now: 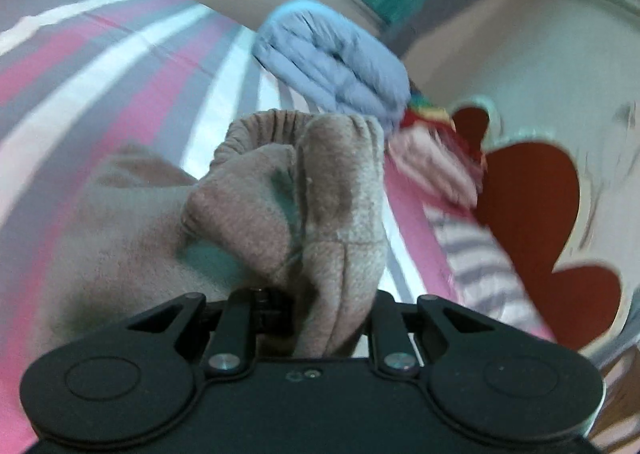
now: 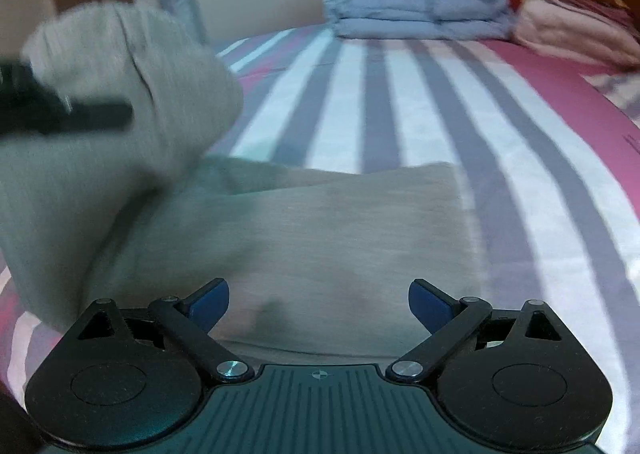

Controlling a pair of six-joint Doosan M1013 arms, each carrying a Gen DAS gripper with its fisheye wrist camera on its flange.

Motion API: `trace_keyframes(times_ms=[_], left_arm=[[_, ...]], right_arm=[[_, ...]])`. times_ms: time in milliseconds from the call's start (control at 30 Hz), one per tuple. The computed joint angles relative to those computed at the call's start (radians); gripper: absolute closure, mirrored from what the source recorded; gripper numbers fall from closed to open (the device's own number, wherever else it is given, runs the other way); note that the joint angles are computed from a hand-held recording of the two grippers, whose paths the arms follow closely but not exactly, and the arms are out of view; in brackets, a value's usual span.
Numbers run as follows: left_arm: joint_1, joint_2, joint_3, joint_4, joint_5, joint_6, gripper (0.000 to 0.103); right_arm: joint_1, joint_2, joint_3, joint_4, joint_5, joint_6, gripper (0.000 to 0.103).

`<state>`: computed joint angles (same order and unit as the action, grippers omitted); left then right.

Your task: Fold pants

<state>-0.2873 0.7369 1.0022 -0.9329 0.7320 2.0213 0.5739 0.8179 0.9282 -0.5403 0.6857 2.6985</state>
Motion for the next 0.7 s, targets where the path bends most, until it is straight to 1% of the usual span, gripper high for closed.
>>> trace_keyframes(times_ms=[67, 133, 167, 233, 267, 300, 333, 367, 400, 433, 500, 567, 633, 700], left_arm=[[-0.023, 0.007, -0.001, 0.042, -0.001, 0.011, 0.095], [-0.042, 0.016, -0.006, 0.094, 0.015, 0.011, 0.095], [-0.058, 0.023, -0.016, 0.161, 0.025, -0.011, 0.094], [-0.083, 0.034, -0.036, 0.335, 0.053, -0.102, 0.086], [-0.095, 0.042, -0.054, 0.404, 0.073, -0.14, 0.084], [-0.102, 0.039, -0.051, 0.442, 0.074, -0.129, 0.08], [-0.107, 0.031, -0.042, 0.462, 0.065, -0.104, 0.071], [-0.108, 0.023, -0.038, 0.463, 0.068, -0.075, 0.065], [-0.106, 0.022, -0.043, 0.452, 0.084, -0.068, 0.052], [-0.103, 0.012, -0.027, 0.428, 0.079, -0.056, 0.039], [-0.098, -0.003, -0.012, 0.41, 0.055, -0.059, 0.03], [-0.087, -0.014, -0.007, 0.384, 0.056, -0.047, 0.029], [-0.069, -0.028, 0.01, 0.342, 0.057, -0.029, 0.029], [-0.062, -0.032, 0.013, 0.331, 0.048, -0.05, 0.029]], right_arm=[[-0.007, -0.033, 0.057, -0.038, -0.007, 0.062, 0.007], [-0.012, -0.059, 0.1, -0.072, -0.007, 0.106, 0.007], [-0.015, -0.073, 0.122, -0.089, -0.004, 0.127, 0.007], [-0.02, -0.096, 0.16, -0.118, -0.002, 0.161, 0.007], [-0.024, -0.107, 0.178, -0.126, -0.002, 0.179, 0.007], [-0.028, -0.115, 0.193, -0.132, -0.01, 0.2, 0.007], [-0.034, -0.13, 0.218, -0.141, -0.038, 0.239, 0.007], [-0.041, -0.144, 0.245, -0.149, -0.079, 0.275, 0.007], [-0.047, -0.154, 0.263, -0.154, -0.113, 0.301, 0.007], [-0.053, -0.165, 0.281, -0.163, -0.152, 0.333, 0.007], [-0.057, -0.178, 0.297, -0.168, -0.196, 0.362, 0.007], [-0.068, -0.183, 0.302, -0.115, -0.253, 0.337, 0.007], [-0.078, -0.181, 0.297, -0.037, -0.291, 0.301, 0.007], [-0.087, -0.183, 0.301, 0.054, -0.33, 0.269, 0.007]])
